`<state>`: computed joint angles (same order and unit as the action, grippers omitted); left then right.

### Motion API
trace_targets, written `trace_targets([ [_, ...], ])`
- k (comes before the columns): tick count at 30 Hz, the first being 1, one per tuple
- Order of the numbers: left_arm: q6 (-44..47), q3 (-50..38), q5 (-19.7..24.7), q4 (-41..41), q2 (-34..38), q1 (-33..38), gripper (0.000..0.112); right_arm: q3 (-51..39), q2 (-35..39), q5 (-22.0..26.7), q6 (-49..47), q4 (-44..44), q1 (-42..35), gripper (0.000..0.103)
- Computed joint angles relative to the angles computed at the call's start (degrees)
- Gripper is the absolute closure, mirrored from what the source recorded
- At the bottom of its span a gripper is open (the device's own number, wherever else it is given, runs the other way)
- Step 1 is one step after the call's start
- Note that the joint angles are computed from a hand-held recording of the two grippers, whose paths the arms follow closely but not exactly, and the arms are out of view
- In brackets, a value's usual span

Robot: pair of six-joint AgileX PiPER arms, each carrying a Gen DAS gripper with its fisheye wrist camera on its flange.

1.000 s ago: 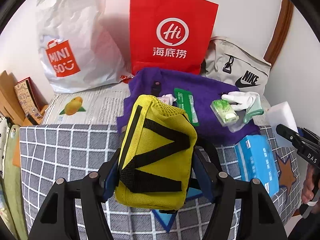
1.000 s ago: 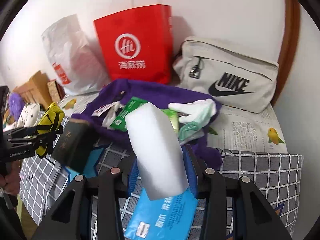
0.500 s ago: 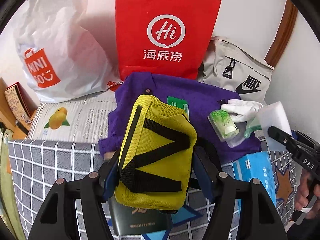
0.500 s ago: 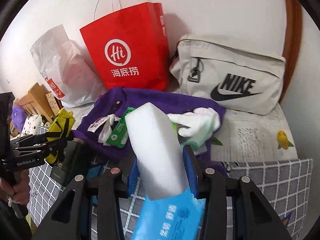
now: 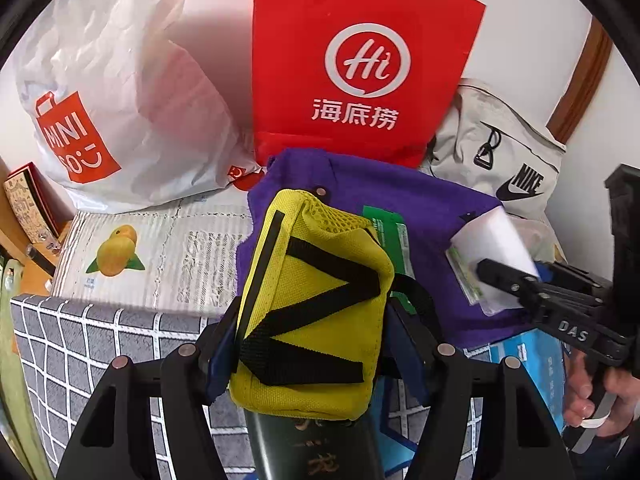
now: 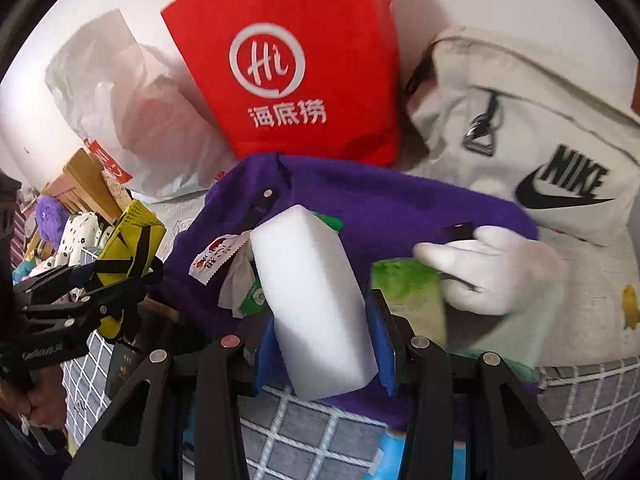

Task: Organize soft objects
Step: 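Carry the pouch in the left gripper while the right carries the sponge to the towel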

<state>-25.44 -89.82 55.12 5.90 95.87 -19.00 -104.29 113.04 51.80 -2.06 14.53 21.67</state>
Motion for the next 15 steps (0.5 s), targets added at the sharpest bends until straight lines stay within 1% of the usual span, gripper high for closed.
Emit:
trace_targets([
  [3,1.8,0.2,-1.1,-2.0,0.3,1.5,0.047,-4.9,4.0,2.8,2.1,-0.6,0.8,0.061],
  [6,3.5,0.4,-1.9,-3.5,0.6,2.6,0.047,-7.5,6.4,4.4,3.5,-1.7,1.5,0.061],
  [12,5.3,0.2,-2.4,-5.0,1.2,3.4,0.047,-11.0,9.9,7.2,6.0,-3.9,2.3,0.060],
  [15,5.9,0.2,-2.4,-5.5,1.5,3.5,0.047,-11.5,10.8,7.9,6.0,-3.5,2.2,0.059],
])
